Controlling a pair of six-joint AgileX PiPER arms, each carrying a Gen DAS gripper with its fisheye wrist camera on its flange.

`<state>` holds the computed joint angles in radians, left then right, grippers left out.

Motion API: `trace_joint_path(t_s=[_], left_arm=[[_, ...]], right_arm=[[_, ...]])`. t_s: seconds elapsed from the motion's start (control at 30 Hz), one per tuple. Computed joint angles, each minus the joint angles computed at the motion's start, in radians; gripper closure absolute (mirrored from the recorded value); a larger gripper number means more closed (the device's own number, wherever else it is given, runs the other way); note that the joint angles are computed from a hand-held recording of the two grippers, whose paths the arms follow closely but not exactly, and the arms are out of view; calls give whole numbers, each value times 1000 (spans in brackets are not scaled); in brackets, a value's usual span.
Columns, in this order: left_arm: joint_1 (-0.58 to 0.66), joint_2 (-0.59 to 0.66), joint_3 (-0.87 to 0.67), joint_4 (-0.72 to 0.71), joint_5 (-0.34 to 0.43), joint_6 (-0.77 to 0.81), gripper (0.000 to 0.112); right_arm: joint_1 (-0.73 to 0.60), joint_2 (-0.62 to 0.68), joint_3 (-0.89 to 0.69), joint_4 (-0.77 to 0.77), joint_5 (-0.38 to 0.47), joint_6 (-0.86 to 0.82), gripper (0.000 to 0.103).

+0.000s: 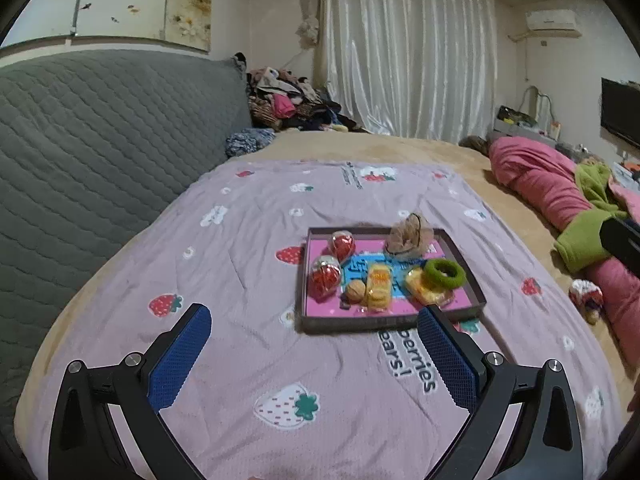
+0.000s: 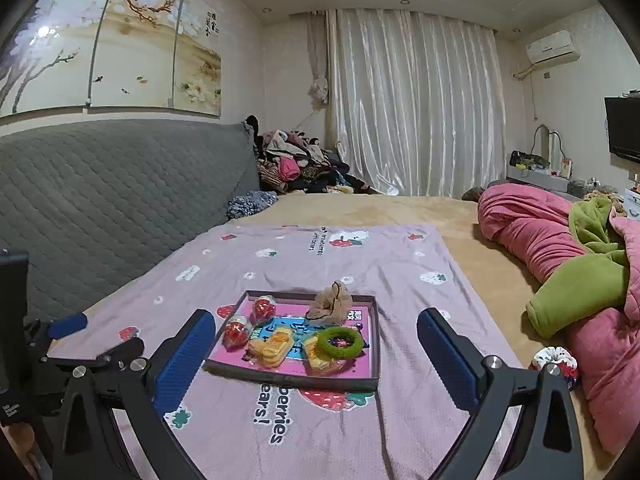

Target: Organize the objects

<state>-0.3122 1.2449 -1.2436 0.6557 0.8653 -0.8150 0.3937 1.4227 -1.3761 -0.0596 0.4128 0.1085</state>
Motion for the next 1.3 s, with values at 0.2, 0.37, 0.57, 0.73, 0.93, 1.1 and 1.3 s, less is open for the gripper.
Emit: trace_joint_path(t_s=[0.2, 0.37, 0.57, 0.73, 0.93, 1.1, 1.3], left_arm=[[-9, -34, 67, 31, -5, -41, 9], [-8, -52, 126, 45, -25, -83, 9], [-39, -38, 140, 94, -15, -124, 9], [-34, -30, 159, 91, -42, -136, 9], [-37, -15, 188, 113, -54, -168, 9], [-56, -8, 228, 137, -73, -197, 9], [-45, -6, 256, 105, -99, -201, 9]], right_arm=[[25, -54, 95, -80, -46, 53, 1], [11, -61, 152, -1, -72, -8, 1], [-7, -34, 161, 146, -71, -143, 1], [-15, -25, 173, 202, -82, -196, 1], [-27, 0, 178, 220, -81, -212, 1], [-25, 10, 195, 199, -85, -200, 1], [-38, 2, 242, 223, -125, -220, 1]])
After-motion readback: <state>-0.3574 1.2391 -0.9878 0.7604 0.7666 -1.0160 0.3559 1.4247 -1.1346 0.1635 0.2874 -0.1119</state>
